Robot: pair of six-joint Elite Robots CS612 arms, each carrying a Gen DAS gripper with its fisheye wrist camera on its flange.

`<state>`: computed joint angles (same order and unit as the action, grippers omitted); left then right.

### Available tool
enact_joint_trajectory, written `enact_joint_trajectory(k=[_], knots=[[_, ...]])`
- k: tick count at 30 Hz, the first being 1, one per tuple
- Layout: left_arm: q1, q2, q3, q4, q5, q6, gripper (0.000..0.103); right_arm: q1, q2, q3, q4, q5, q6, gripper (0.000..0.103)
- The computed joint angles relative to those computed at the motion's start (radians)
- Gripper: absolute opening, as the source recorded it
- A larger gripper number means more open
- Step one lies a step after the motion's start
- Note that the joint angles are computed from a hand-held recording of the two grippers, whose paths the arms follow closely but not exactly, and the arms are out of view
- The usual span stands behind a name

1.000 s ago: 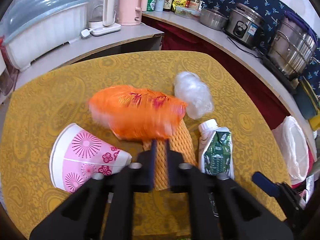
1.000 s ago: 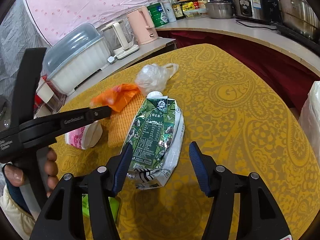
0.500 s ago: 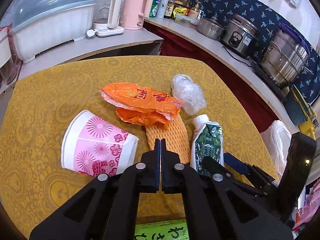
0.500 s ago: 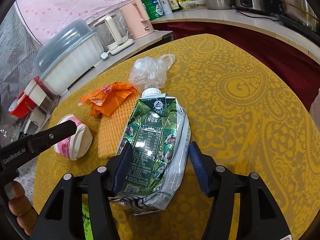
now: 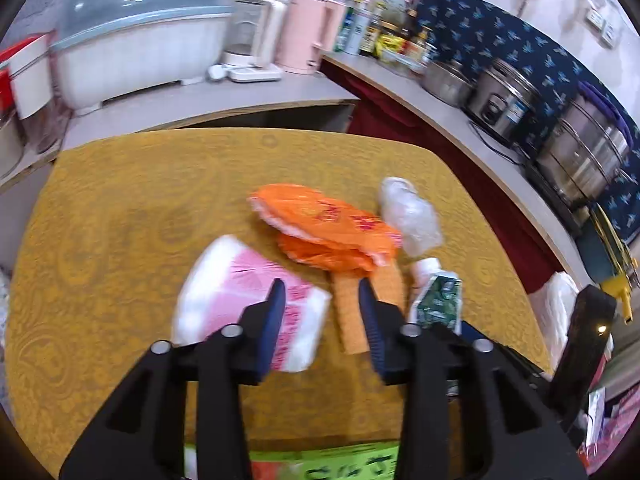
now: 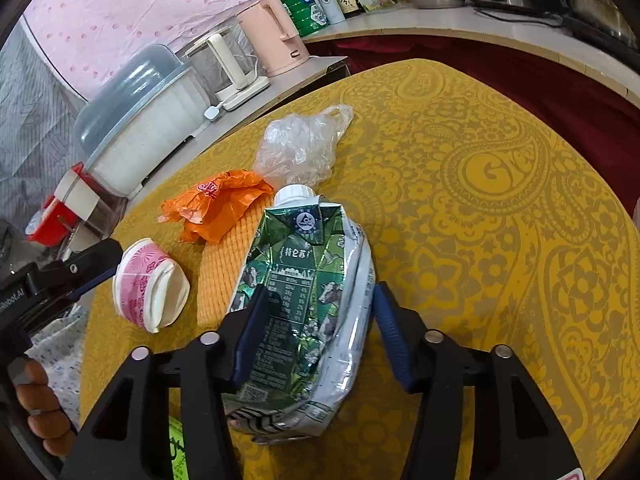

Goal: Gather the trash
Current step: 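Open the left gripper and move it toward the pink paper cup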

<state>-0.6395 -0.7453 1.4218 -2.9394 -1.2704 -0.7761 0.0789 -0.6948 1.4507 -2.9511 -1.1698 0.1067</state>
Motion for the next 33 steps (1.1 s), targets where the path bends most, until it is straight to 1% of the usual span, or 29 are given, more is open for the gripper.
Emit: enact_joint_trajectory(k=[2, 3, 5, 6, 8, 9, 12, 13, 14, 15, 19, 21, 23, 24, 25, 26, 28, 29, 30, 32, 33], knots=[[0.002, -0.013, 0.026, 0.010, 0.016, -0.022, 0.039, 0.000, -0.004, 0.006, 0.002, 0.007, -0.004, 0.042], [0.003, -0.017, 0.035, 0.012, 0.019, -0.031, 0.040, 0.001, -0.006, 0.010, 0.000, 0.008, -0.009, 0.042], [0.003, -0.024, 0.054, 0.019, 0.022, -0.054, 0.045, 0.004, -0.011, 0.020, -0.002, 0.008, -0.017, 0.039], [0.003, -0.027, 0.063, 0.026, 0.021, -0.066, 0.045, 0.005, -0.013, 0.026, -0.005, 0.007, -0.018, 0.038], [0.001, -0.030, 0.077, 0.030, 0.013, -0.081, 0.045, 0.008, -0.018, 0.038, -0.016, 0.002, -0.019, 0.033], [-0.001, -0.033, 0.083, 0.025, 0.010, -0.084, 0.045, 0.007, -0.022, 0.045, -0.019, 0.005, -0.020, 0.032], [-0.010, -0.036, 0.095, 0.003, -0.011, -0.077, 0.045, 0.006, -0.033, 0.064, -0.024, 0.009, -0.026, 0.026], [-0.013, -0.036, 0.095, -0.001, -0.018, -0.070, 0.045, 0.005, -0.037, 0.069, -0.027, 0.011, -0.026, 0.022], [-0.017, -0.035, 0.094, -0.002, -0.021, -0.062, 0.045, 0.003, -0.041, 0.075, -0.031, 0.015, -0.025, 0.002], [-0.020, -0.034, 0.092, -0.001, -0.023, -0.058, 0.045, 0.003, -0.047, 0.079, -0.017, 0.013, -0.031, 0.002], [-0.027, -0.032, 0.092, -0.006, -0.047, -0.060, 0.045, -0.004, -0.056, 0.089, 0.013, 0.044, -0.038, 0.002], [-0.029, -0.031, 0.087, -0.003, -0.052, -0.057, 0.045, -0.007, -0.059, 0.098, 0.005, 0.049, -0.016, 0.006], [-0.033, -0.026, 0.075, -0.001, -0.052, -0.039, 0.045, -0.012, -0.061, 0.106, -0.009, 0.069, 0.017, 0.011], [-0.033, -0.021, 0.064, 0.011, -0.058, -0.030, 0.045, -0.014, -0.062, 0.108, -0.009, 0.074, 0.018, 0.012], [-0.033, -0.015, 0.052, 0.018, -0.072, -0.019, 0.045, -0.014, -0.064, 0.110, -0.012, 0.070, 0.017, 0.015], [-0.031, -0.004, 0.036, 0.020, -0.101, -0.006, 0.044, -0.014, -0.065, 0.111, -0.013, 0.069, 0.016, 0.018], [-0.027, 0.013, 0.009, 0.028, -0.147, -0.001, 0.044, -0.016, -0.069, 0.115, -0.021, 0.067, 0.017, 0.022], [-0.024, 0.026, -0.008, 0.017, -0.190, 0.005, 0.043, -0.017, -0.070, 0.115, -0.026, 0.064, 0.017, 0.024], [-0.023, 0.033, -0.021, 0.019, -0.213, 0.005, 0.042, -0.018, -0.072, 0.117, -0.031, 0.059, 0.017, 0.025], [-0.022, 0.048, -0.040, -0.013, -0.268, 0.018, 0.040, -0.022, -0.075, 0.119, -0.038, 0.052, 0.016, 0.030], [-0.024, 0.052, -0.043, -0.027, -0.277, 0.017, 0.040, -0.024, -0.077, 0.121, -0.040, 0.037, 0.019, 0.030]])
